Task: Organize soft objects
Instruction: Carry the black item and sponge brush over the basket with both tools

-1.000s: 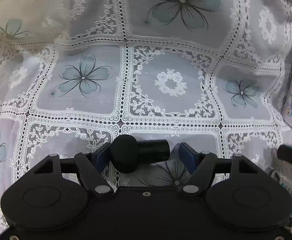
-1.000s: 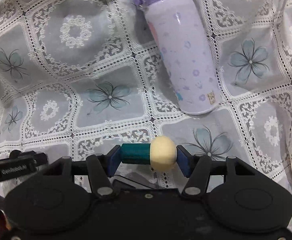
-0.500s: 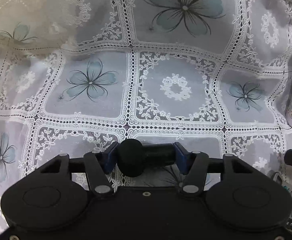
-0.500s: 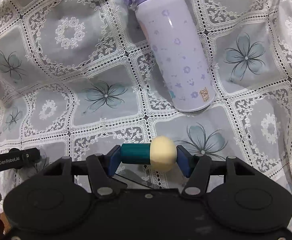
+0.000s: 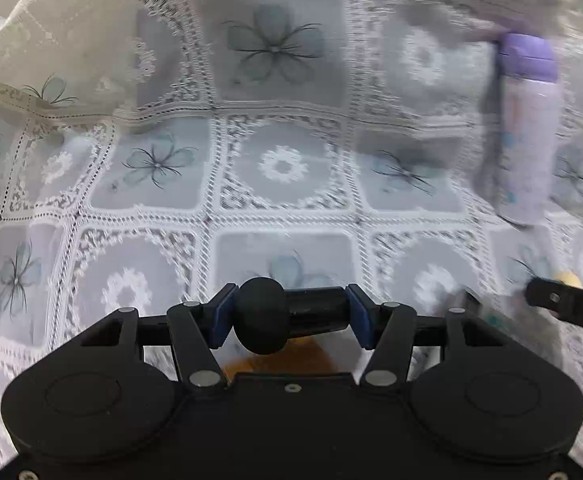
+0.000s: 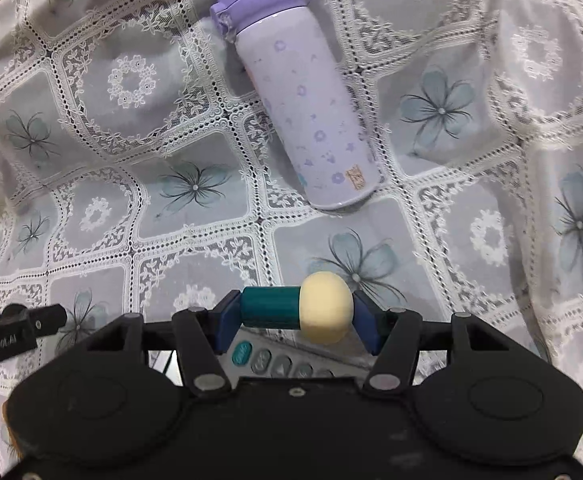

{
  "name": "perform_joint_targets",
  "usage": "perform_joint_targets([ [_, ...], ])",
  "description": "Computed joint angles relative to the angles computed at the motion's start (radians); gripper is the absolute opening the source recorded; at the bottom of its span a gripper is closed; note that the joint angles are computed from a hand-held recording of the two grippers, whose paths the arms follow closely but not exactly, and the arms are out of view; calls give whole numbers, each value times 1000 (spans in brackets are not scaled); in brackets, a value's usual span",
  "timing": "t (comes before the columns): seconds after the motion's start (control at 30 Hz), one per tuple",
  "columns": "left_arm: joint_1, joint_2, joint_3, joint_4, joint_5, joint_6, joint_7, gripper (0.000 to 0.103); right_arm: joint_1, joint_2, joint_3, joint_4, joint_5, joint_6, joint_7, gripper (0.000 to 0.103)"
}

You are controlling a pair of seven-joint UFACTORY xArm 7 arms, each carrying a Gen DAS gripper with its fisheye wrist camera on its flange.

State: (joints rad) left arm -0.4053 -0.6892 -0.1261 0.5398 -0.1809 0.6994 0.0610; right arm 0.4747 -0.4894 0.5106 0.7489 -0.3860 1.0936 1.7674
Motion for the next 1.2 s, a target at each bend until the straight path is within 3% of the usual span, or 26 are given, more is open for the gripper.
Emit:
perform_joint_targets([
  [0.4,-90,-409,-7,-112,-48,235,-8,55,95,-90,116,30,104,139,94,58],
  [0.73,-96,-869,-18,-199,-61,560,-24,55,165,-42,302,169,133,283,265,58],
  [1.0,-25,-1174,0,-205,-64,860,-19,55,175,134,489,353,38,430,450,58],
  [1.2,38,-1318,25,-183,-66,1023,6,55,183,382,676,521,-143,580,631,59],
])
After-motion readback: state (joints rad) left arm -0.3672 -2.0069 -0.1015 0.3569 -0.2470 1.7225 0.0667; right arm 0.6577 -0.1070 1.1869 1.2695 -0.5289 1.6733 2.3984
